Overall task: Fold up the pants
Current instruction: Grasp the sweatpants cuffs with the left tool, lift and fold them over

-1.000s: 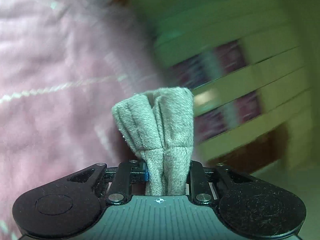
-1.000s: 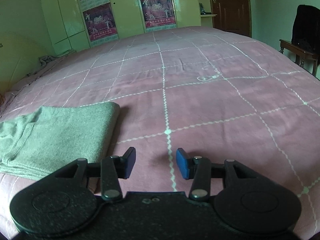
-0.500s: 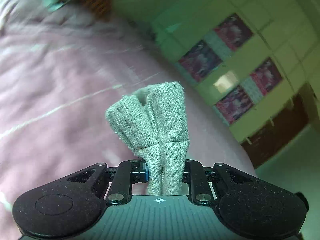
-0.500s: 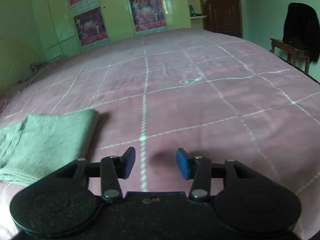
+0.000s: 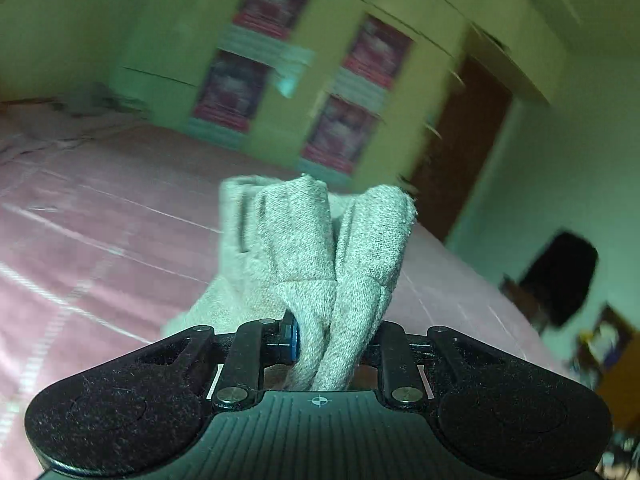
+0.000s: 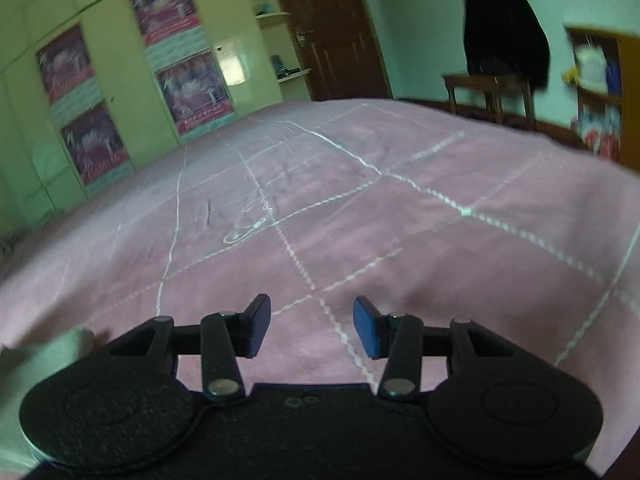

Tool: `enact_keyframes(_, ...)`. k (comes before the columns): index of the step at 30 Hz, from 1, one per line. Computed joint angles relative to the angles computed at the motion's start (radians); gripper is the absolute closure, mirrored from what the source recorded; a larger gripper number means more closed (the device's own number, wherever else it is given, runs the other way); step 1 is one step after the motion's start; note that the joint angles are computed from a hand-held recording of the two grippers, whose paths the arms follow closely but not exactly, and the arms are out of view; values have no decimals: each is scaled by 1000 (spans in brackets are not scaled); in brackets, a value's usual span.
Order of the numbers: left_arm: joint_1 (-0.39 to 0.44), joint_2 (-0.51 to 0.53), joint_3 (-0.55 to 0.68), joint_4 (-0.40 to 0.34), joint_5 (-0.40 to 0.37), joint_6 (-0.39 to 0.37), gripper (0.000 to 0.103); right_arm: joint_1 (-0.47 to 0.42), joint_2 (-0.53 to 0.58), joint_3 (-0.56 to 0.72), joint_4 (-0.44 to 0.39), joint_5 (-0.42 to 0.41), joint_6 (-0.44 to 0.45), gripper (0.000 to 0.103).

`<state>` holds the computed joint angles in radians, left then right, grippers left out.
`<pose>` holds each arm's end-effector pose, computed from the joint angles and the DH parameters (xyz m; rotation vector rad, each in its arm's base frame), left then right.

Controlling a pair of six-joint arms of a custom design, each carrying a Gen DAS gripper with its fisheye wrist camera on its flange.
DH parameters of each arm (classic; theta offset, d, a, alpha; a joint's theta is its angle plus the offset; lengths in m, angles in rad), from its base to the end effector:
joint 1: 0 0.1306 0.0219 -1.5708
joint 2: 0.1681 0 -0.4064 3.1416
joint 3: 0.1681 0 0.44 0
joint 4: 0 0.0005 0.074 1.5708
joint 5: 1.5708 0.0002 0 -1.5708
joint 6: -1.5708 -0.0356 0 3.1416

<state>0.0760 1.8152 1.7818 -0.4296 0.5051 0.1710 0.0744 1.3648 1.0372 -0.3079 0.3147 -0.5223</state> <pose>0.7178 0.0369 0.4411 0.0702 2.0167 -0.5722 0.5092 0.0264 0.3309 0.6496 2.0711 -0.0070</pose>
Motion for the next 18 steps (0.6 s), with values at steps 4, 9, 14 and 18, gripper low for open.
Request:
enact_keyframes(4, -85, -10, 16, -90, 6, -96, 83, -20, -17, -32, 59, -56, -32, 56)
enact_keyframes(9, -178, -33, -7, -227, -34, -256, 83, -29, -35, -58, 96, -79, -76, 51)
enact_keyframes(14, -250, -70, -44, -325, -105, -430, 81, -36, -48, -76, 120, -82, -124, 48)
enact_keyframes(18, -262, -78, -58, -373, -65, -458, 41, -42, -53, -85, 131, -94, -155, 47)
